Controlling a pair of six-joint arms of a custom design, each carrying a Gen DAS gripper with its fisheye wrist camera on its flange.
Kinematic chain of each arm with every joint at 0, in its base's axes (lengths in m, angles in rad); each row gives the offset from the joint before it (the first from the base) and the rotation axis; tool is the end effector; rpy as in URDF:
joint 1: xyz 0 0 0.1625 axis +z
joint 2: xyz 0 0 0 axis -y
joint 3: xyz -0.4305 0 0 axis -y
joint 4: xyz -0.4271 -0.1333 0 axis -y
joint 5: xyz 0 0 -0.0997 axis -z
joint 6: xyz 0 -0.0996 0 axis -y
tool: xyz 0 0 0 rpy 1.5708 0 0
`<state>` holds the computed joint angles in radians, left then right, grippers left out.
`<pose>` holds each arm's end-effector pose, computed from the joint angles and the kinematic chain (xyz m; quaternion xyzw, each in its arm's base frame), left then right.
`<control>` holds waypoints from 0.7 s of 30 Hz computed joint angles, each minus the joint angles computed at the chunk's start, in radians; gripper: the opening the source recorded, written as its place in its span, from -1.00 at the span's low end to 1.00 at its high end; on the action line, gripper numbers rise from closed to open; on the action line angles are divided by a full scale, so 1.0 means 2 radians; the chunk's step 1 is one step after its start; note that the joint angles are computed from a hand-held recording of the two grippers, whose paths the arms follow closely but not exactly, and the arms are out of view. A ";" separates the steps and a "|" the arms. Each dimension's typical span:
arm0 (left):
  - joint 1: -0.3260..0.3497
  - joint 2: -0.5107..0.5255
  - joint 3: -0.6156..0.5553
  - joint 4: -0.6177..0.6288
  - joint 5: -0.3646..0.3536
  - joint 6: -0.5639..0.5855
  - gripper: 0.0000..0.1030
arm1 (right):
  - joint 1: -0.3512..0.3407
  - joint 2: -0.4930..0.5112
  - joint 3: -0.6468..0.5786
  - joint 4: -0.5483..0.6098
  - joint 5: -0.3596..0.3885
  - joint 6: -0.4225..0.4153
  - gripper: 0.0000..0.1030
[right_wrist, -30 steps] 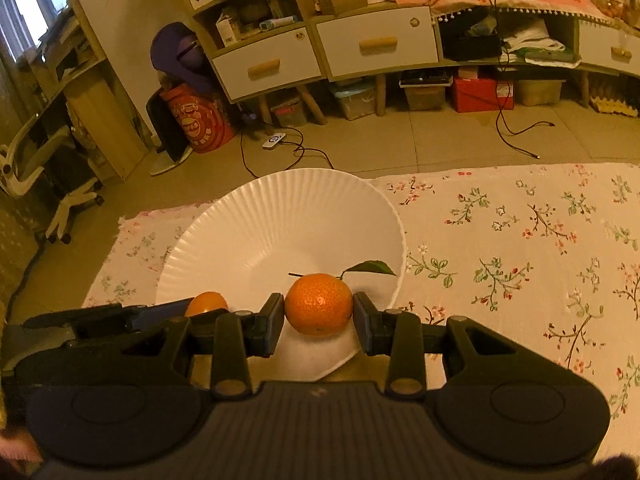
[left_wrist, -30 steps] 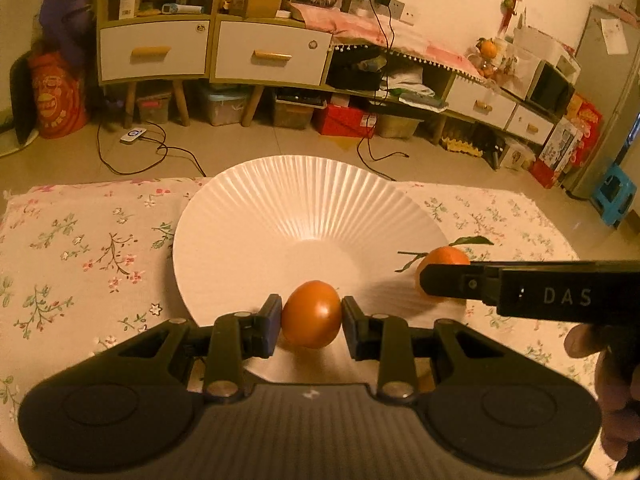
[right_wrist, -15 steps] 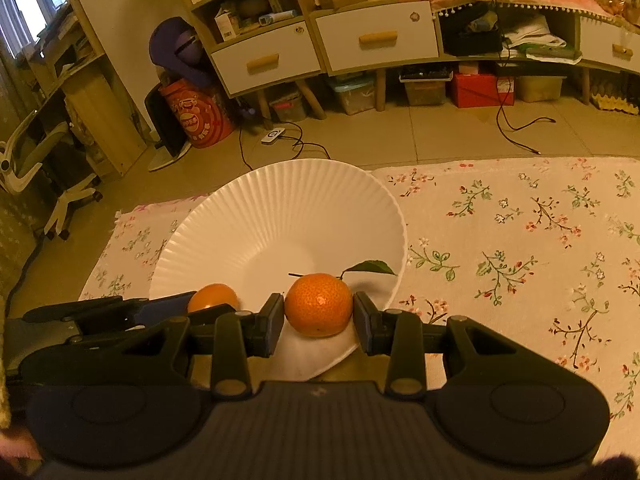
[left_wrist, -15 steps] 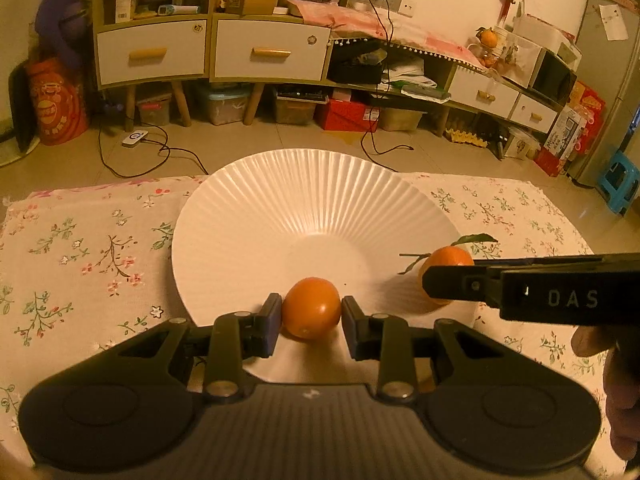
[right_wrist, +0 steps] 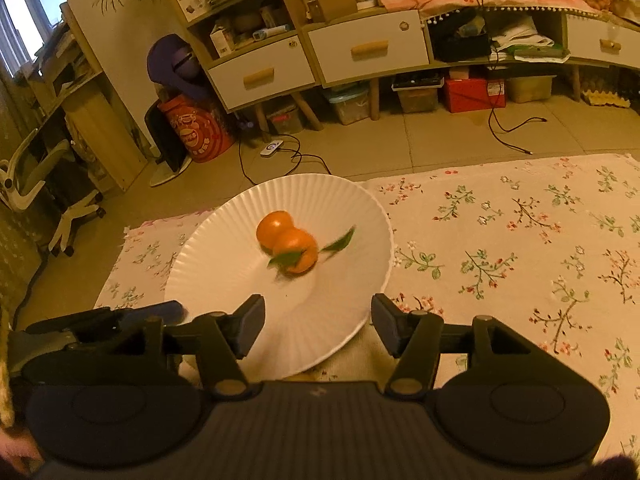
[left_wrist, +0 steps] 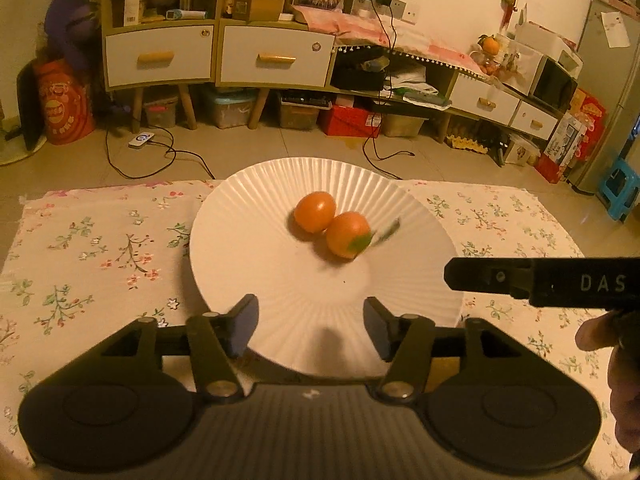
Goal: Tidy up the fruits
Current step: 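Open both grippers and withdraw them from the plate toward the fruit cluster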
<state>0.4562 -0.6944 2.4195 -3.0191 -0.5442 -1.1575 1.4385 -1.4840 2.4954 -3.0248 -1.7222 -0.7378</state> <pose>-0.2152 -0.3490 -0.0609 0.0492 0.8641 -0.3905 0.3138 0.0650 -0.4084 0.1831 0.2742 -0.9335 0.1674 0.1592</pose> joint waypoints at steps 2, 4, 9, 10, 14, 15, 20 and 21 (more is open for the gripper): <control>-0.008 -0.006 0.003 0.015 -0.001 -0.011 0.35 | 0.000 -0.007 0.003 0.002 0.000 0.001 0.17; -0.016 -0.012 0.006 0.033 -0.003 -0.026 0.43 | -0.001 -0.017 0.006 0.007 0.002 0.001 0.23; -0.038 -0.024 0.015 0.074 -0.013 -0.067 0.61 | -0.002 -0.037 0.014 0.016 0.003 -0.002 0.33; -0.043 -0.026 0.018 0.080 -0.016 -0.074 0.63 | -0.004 -0.043 0.017 0.019 0.003 -0.004 0.34; -0.060 -0.034 0.023 0.110 -0.025 -0.101 0.70 | -0.008 -0.068 0.028 0.031 0.004 -0.015 0.41; -0.063 -0.036 0.025 0.115 -0.027 -0.105 0.73 | -0.010 -0.074 0.031 0.033 0.004 -0.017 0.45; -0.079 -0.044 0.034 0.122 -0.046 -0.119 0.89 | -0.010 -0.093 0.042 0.035 0.000 -0.024 0.60; -0.082 -0.046 0.034 0.128 -0.049 -0.121 0.89 | -0.010 -0.098 0.044 0.037 -0.001 -0.025 0.61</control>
